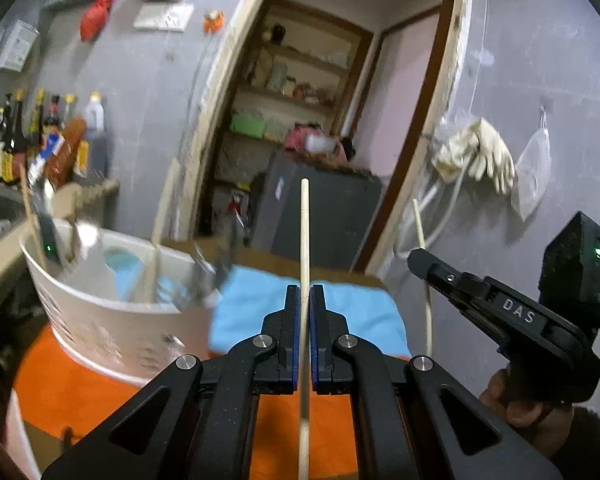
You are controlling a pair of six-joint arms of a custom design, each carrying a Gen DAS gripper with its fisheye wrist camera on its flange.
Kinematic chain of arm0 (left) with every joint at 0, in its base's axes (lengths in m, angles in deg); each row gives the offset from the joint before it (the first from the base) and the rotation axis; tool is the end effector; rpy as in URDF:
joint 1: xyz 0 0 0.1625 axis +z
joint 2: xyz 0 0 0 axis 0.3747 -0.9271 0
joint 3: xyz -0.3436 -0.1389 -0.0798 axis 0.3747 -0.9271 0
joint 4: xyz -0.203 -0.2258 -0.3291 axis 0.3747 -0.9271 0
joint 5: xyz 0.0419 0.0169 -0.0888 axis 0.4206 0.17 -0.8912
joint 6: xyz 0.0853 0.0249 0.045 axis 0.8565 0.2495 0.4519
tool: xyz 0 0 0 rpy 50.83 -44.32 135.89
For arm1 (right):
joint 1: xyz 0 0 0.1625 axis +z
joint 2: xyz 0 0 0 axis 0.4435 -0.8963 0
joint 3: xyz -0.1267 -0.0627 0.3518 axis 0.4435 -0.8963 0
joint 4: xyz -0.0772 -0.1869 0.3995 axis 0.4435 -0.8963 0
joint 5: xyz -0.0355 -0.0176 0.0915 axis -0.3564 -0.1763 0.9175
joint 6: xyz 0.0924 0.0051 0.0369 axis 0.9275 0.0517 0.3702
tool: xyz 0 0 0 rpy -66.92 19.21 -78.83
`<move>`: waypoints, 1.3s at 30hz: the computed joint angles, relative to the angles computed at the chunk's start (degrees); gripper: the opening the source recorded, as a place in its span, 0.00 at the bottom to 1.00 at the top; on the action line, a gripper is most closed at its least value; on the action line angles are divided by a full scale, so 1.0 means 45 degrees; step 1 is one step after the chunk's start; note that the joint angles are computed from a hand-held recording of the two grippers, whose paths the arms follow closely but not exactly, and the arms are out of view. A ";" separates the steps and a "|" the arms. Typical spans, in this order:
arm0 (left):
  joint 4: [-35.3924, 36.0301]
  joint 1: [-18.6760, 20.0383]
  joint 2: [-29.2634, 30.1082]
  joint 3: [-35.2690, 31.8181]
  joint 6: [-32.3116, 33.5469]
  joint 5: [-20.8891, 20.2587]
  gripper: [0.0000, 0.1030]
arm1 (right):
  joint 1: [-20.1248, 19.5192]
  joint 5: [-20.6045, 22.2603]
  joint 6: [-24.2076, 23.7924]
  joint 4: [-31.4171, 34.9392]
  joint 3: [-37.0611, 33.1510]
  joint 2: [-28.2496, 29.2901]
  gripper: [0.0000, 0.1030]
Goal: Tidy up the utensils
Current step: 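Lift both chopsticks upright and carry them over the white caddy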
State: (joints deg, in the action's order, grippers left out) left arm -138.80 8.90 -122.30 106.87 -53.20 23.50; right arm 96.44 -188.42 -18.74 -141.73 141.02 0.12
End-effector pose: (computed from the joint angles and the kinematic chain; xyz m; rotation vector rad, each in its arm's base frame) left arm -0.2092 -0.3362 0.2645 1.0826 2.6136 -1.1862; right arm 0.2829 -0.2849 0.1659 0.4157 -2.3954 1.6916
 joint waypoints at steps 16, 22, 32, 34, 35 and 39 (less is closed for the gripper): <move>-0.4428 0.4651 0.1762 -0.3058 0.2471 -0.2340 0.02 | 0.0435 0.2897 -0.0829 -0.2544 -0.4258 0.3703 0.03; -0.5119 0.6185 0.2544 -0.3765 0.1872 -0.3574 0.02 | 0.0457 0.2553 -0.1509 -0.3341 -0.5555 0.5072 0.03; -0.6944 0.6434 0.3393 -0.3603 0.2491 -0.3361 0.02 | 0.0374 0.1776 -0.2606 -0.3956 -0.6372 0.6383 0.03; -0.7221 0.6380 0.3477 -0.3517 0.2795 -0.3187 0.02 | 0.0279 0.1795 -0.2606 -0.3969 -0.6366 0.6437 0.03; -0.7373 0.6343 0.3491 -0.3440 0.2934 -0.3111 0.02 | 0.0261 0.1766 -0.2624 -0.4002 -0.6390 0.6478 0.03; -0.7759 0.6231 0.3628 -0.3304 0.3413 -0.2881 0.02 | 0.0259 0.1632 -0.2883 -0.4126 -0.6598 0.6704 0.03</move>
